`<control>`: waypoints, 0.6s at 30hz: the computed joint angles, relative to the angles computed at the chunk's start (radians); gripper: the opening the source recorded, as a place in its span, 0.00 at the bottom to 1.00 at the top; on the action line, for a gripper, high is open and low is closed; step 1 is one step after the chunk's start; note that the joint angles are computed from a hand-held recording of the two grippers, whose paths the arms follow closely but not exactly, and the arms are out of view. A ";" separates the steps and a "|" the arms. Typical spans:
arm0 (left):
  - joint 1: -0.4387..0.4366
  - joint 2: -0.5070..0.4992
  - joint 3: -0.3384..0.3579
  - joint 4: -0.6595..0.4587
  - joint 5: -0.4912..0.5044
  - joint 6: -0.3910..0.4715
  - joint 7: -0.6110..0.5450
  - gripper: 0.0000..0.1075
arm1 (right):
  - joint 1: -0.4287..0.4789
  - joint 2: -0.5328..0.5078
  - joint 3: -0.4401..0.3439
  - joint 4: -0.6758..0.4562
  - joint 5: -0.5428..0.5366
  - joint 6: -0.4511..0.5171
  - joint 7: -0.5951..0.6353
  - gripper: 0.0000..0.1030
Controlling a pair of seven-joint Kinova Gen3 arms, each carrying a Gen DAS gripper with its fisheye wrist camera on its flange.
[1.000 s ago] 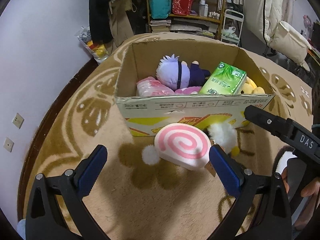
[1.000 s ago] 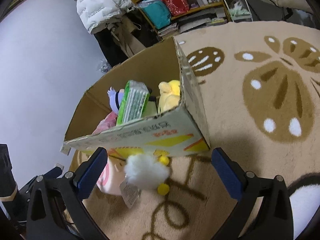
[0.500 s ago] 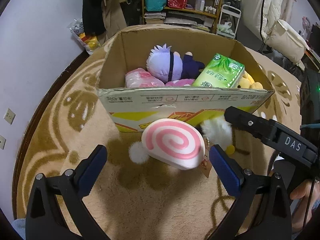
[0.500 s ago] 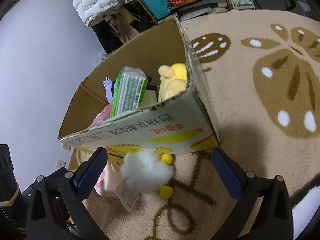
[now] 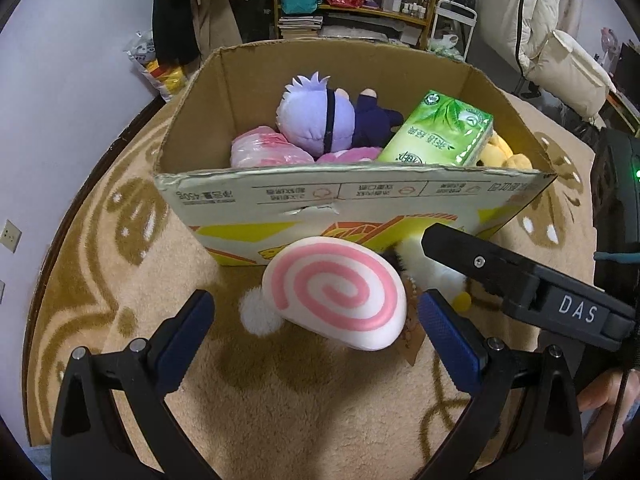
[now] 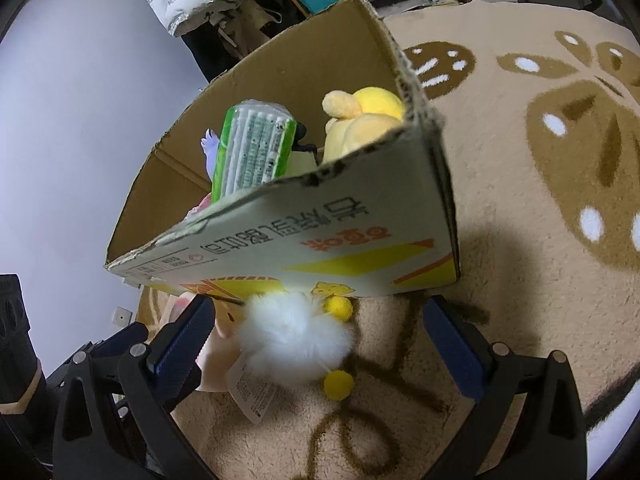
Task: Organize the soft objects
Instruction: 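Lower the left tool to the swirl cake plush while the right tool approaches the white fluffy plush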
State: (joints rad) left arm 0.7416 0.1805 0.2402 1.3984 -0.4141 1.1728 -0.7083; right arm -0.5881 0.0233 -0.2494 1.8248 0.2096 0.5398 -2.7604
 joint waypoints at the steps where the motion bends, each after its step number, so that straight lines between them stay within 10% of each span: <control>1: -0.002 0.004 0.000 -0.003 0.003 0.002 -0.004 0.94 | 0.001 0.002 0.000 0.001 -0.005 -0.002 0.006 1.00; 18: 0.032 0.062 -0.029 -0.001 -0.029 0.000 -0.010 0.94 | -0.045 0.091 0.025 -0.132 -0.088 0.127 0.138 0.77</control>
